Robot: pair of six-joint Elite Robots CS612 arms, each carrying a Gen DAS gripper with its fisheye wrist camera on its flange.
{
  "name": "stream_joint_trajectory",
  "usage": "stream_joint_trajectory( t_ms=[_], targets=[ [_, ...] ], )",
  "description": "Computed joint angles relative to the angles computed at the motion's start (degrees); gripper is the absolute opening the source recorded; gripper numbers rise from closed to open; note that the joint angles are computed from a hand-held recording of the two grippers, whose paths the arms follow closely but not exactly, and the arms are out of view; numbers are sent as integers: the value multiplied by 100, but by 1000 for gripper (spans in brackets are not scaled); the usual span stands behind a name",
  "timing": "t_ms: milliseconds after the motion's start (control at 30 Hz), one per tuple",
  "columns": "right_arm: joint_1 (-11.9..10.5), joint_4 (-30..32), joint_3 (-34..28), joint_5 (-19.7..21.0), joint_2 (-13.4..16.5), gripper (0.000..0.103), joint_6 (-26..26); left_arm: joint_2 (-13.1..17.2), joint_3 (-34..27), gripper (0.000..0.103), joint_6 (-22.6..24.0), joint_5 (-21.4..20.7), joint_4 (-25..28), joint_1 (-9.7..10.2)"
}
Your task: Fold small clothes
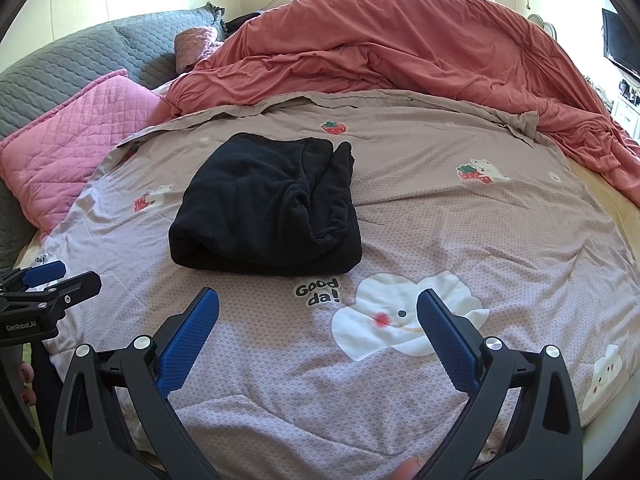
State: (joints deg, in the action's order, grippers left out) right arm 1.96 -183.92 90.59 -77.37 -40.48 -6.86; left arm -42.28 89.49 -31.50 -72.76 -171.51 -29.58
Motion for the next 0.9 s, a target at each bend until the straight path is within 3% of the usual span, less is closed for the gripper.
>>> stream_joint_trajectory(
  t_ms=[533,667,800,900],
  targets=[
    [0,-31,13,-45,10,99,-16,-5,-32,94,-1,53,102,-12],
    [-58,-31,27,-128,-12,99,211,-5,-32,94,-78,27,142,10],
    [-191,-211,66,-569,-64,99,498,-3,-16,94,-350,-29,136,129],
    [-433,-440,132,-981,-122,99,950,9,-30,94,-600,125,187,282]
  ],
)
